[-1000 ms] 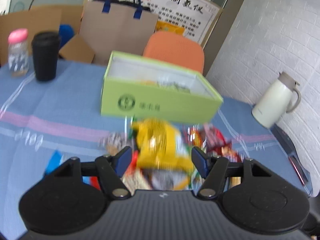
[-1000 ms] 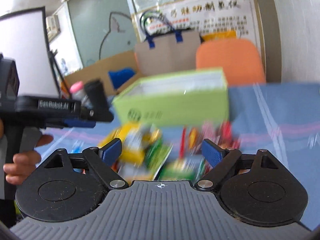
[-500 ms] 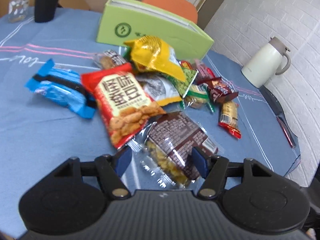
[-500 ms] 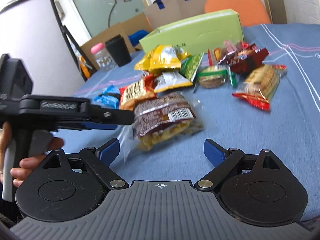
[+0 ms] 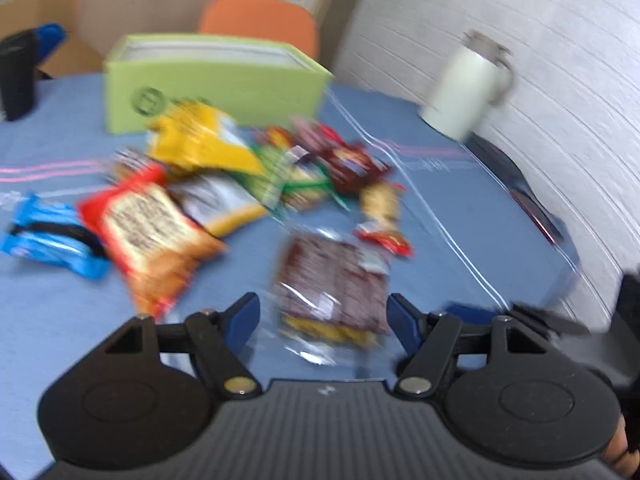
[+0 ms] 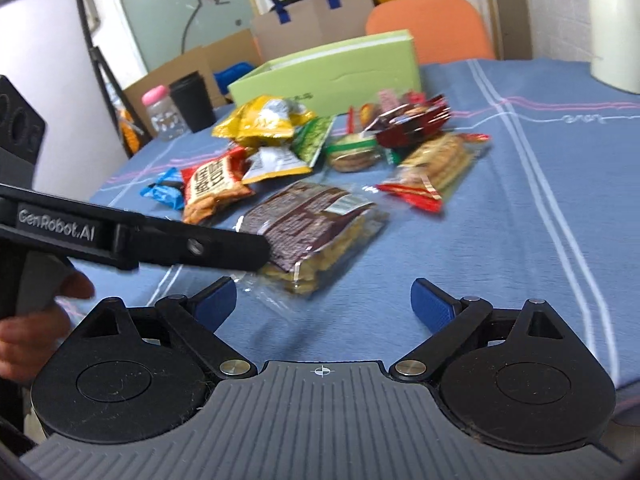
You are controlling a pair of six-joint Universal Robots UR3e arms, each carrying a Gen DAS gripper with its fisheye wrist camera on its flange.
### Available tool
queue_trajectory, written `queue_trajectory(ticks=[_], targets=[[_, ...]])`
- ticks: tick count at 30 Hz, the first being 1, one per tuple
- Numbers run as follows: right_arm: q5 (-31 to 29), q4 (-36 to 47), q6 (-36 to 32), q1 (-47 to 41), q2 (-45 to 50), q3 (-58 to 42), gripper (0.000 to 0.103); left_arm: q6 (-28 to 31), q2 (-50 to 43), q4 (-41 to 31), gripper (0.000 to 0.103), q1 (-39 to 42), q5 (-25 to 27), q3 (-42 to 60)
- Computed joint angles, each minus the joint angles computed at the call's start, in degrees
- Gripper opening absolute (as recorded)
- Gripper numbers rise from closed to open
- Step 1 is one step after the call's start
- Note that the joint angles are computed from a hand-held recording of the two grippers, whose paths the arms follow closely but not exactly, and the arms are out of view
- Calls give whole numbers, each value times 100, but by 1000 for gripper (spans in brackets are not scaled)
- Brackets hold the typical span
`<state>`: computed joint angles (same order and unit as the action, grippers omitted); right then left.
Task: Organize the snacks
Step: 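Grasp the brown cookie packet with the left gripper, then carry the brown packet into the green box and release it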
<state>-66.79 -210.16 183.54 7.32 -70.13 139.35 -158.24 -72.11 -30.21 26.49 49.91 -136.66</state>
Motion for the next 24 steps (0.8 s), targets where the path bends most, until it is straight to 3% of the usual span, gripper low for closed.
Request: queue_trajectory(ticks=[4, 11, 13, 14, 17, 21, 24], targets=[[123, -110, 81, 122, 350, -385, 85, -271, -1164, 292, 69, -325, 198, 841], [-830, 163, 113, 902, 1063, -1448, 86, -50, -2312, -192, 67, -854, 324, 1856], [-1224, 213, 42, 1152, 1241, -1730, 85, -21, -2324, -125, 59, -765, 124, 1670], [-1421, 173, -29, 1276, 1356, -1858, 76, -19, -2205, -61, 54, -724, 110, 1534], [-1556, 102, -106, 1413, 1376, -1935, 63, -34, -1840, -51, 52, -654, 119, 1335], [-1596, 219, -240, 1427, 986, -1876, 62, -142, -1547, -101, 52, -586, -174, 1530], [-1609, 327, -405, 1318, 760, -2126, 62, -435, -1887, 216, 51, -715, -275, 2182]])
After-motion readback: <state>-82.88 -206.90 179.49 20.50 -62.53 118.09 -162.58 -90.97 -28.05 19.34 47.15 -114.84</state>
